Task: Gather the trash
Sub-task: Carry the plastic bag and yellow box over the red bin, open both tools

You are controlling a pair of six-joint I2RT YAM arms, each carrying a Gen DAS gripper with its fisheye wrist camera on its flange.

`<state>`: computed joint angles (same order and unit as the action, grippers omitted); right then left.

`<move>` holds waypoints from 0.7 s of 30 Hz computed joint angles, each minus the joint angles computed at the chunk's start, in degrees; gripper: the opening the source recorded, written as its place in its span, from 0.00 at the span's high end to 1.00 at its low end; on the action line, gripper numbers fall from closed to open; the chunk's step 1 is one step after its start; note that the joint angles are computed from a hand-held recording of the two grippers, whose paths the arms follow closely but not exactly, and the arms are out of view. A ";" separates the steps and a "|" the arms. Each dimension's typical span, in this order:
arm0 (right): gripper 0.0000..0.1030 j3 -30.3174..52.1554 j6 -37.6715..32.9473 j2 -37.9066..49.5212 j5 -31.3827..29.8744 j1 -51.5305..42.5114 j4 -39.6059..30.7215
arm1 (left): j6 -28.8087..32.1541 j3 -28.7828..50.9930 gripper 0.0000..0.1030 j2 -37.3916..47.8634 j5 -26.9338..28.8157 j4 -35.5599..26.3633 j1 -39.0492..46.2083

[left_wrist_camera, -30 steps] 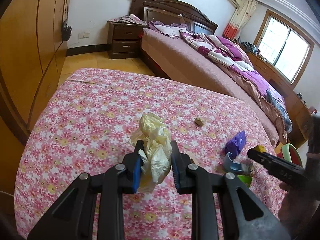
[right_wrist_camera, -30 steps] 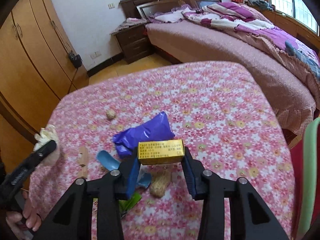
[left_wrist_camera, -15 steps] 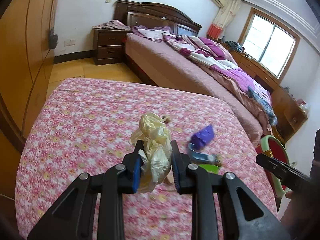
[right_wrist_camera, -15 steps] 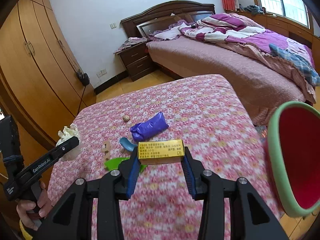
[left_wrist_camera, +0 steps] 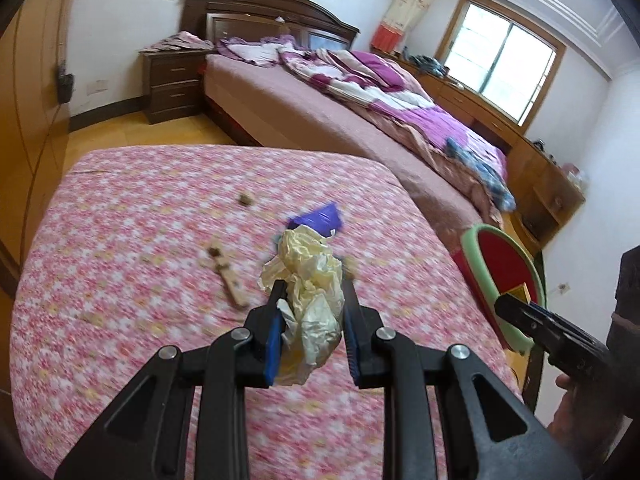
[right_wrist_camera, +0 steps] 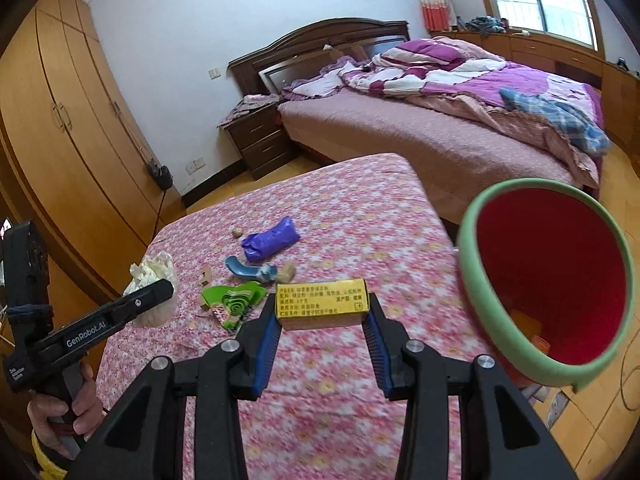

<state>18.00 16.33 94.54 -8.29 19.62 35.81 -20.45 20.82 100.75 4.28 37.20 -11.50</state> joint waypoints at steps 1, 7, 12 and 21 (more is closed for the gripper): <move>0.58 -1.29 -0.09 -0.49 -0.35 -1.33 1.03 | -0.53 0.22 0.75 -0.37 -0.02 -0.76 -1.19; 0.58 -6.67 -1.92 -1.30 -6.10 -12.51 5.90 | -2.24 2.24 0.75 -1.29 -1.07 -4.28 -7.45; 0.58 -7.66 -4.59 1.63 -11.07 -22.39 8.54 | -2.49 6.63 0.75 0.58 -4.43 -7.74 -13.32; 0.58 -6.19 -8.70 7.78 -16.19 -36.50 11.28 | -1.69 18.29 0.75 9.26 -6.66 -13.89 -19.86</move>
<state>11.81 7.62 102.32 -24.48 -16.88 47.09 -22.14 39.12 110.01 -2.38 23.32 -31.36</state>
